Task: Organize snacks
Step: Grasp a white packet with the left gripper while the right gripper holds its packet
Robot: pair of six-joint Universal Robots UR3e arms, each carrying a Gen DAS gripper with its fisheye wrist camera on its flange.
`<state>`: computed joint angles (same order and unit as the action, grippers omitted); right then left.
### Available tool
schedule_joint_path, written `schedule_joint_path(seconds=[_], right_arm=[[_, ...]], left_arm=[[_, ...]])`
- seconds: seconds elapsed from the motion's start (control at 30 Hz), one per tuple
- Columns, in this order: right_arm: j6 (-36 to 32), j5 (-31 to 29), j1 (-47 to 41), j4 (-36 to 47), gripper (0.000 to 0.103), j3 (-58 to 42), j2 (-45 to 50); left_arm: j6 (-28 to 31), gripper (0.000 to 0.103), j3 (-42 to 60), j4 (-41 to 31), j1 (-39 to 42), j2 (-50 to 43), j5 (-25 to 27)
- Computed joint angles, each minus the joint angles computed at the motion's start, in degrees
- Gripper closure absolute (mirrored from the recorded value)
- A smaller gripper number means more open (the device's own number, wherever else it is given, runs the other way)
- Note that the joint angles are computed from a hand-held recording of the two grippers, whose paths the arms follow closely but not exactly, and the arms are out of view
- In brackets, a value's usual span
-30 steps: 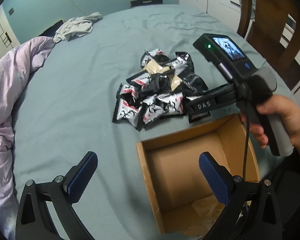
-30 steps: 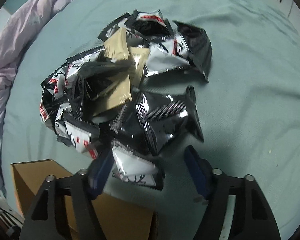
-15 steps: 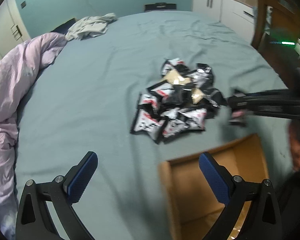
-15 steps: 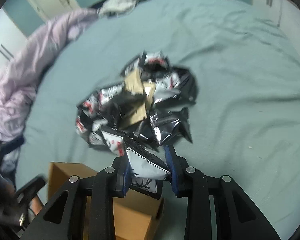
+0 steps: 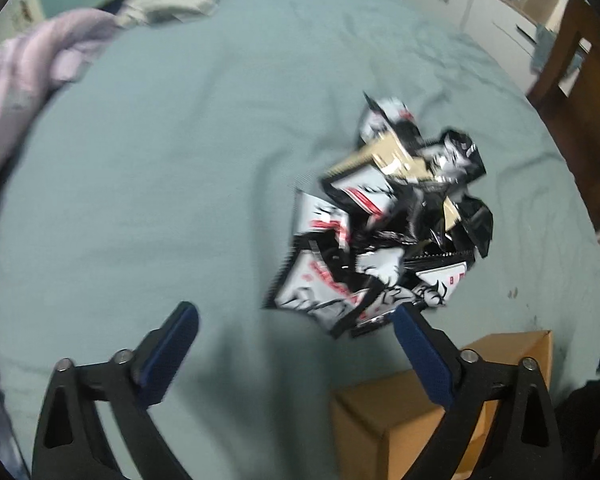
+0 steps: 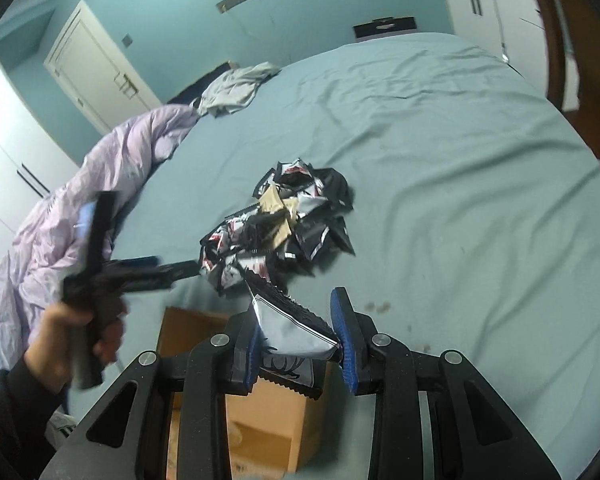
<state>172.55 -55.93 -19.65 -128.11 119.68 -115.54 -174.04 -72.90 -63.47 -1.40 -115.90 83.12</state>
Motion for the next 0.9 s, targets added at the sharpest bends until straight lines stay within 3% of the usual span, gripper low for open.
schedule_joint_path(seconds=[0.13, 0.2, 0.23, 0.33, 0.47, 0.53, 0.63, 0.9], right_arm=[[-2.34, 3.66, -4.49, 4.69, 0.073, 4.81, -9.50], [-0.74, 2.28, -2.39, 0.90, 0.073, 5.21, -8.25], [0.34, 0.84, -0.99, -1.20, 0.073, 5.26, -7.22], [3.57, -4.68, 4.37, -5.98, 0.073, 3.75, -1.28], [6.96, -9.65, 9.13, -9.21, 0.073, 0.19, 4.05], [7.80, -11.00, 10.46, -9.59, 0.073, -0.63, 4.60], [8.67, -12.86, 12.16, -10.53, 0.073, -0.70, 4.51], [9.13, -15.63, 14.18, -11.46, 0.073, -0.94, 5.01]], left_arm=[[-0.23, 0.011, 7.72, -3.22, -0.72, -7.86, -1.71], [0.32, 0.014, 8.93, -3.50, -0.24, -9.55, -4.72], [0.43, 0.023, 9.07, -3.56, 0.05, -9.94, -6.40], [0.64, 0.038, 8.44, -4.51, 1.26, -9.88, -12.06], [2.35, 0.051, 5.08, -2.73, 1.23, -7.71, -13.15], [2.13, 0.065, 2.94, -1.28, 1.33, -5.50, -13.44], [-0.03, 0.073, 1.43, 0.33, 0.48, -2.05, -10.85], [0.79, 0.074, -3.28, 1.62, -1.15, 12.28, -9.37]])
